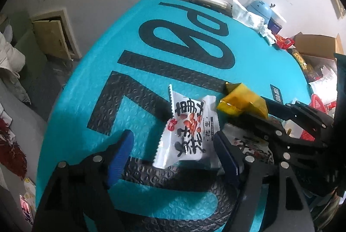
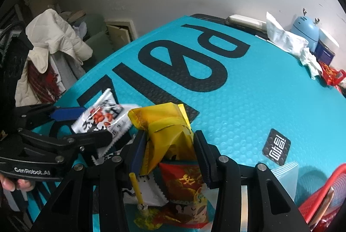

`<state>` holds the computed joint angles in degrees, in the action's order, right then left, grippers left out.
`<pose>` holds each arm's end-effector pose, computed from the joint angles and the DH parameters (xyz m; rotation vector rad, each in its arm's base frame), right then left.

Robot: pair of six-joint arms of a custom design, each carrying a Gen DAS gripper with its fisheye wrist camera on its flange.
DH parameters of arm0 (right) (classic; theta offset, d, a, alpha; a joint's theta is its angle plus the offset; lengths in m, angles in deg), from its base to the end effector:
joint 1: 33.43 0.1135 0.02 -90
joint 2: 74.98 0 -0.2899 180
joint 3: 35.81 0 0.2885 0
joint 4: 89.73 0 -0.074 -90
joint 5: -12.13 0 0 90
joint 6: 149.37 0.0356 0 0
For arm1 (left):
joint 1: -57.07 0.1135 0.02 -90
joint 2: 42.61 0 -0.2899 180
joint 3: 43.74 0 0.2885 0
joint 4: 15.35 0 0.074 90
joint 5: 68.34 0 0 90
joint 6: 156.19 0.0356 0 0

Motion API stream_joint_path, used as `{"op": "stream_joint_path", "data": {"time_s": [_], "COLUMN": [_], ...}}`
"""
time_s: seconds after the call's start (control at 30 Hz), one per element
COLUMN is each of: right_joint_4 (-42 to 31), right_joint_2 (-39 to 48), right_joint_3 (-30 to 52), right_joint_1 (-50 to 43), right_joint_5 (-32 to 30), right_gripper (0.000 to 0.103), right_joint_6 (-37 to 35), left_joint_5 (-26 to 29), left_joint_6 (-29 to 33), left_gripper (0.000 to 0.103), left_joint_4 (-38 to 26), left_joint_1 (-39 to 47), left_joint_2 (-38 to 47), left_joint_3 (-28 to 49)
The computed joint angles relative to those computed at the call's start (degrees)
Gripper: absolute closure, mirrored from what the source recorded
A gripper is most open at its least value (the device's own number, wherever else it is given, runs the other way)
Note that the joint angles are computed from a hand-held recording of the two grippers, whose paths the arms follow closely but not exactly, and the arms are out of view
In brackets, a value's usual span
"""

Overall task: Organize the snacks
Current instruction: 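Grasp the white printed snack bag with left tool while right tool grasps the yellow bag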

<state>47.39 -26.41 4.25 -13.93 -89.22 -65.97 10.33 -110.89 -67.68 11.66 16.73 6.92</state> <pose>0.1687 0.0672 0.2031 -0.6422 2.3895 0.3415 0.1525 -0.1447 0.2241 -0.0512 2.6322 -0.2972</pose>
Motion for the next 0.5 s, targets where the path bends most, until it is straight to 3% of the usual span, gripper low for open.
{"op": "stream_joint_path", "data": {"time_s": [0.27,0.37,0.5], "right_joint_4": [-0.18,-0.26,0.55], "right_joint_2": [0.16,1.12,2.46], "right_joint_3": [0.02,0.48,0.6], "right_joint_1": [-1.76,-3.37,-3.01], "right_joint_5": [-1.4,-3.71,-3.77], "right_gripper": [0.056,0.054,0.042], "right_joint_6": [-0.76,-0.85,-1.02], "left_joint_5": [-2.59,-2.03,-2.99], "left_joint_6": [1.53,2.69,5.0], "left_gripper": [0.028,0.043,0.078], "left_joint_4": [2.68,4.4,6.42], "left_joint_1": [-1.56,-1.36,-2.64], "left_joint_2": [2.07,1.31,1.85], "left_joint_3": [0.13,-0.71,-1.2]}}
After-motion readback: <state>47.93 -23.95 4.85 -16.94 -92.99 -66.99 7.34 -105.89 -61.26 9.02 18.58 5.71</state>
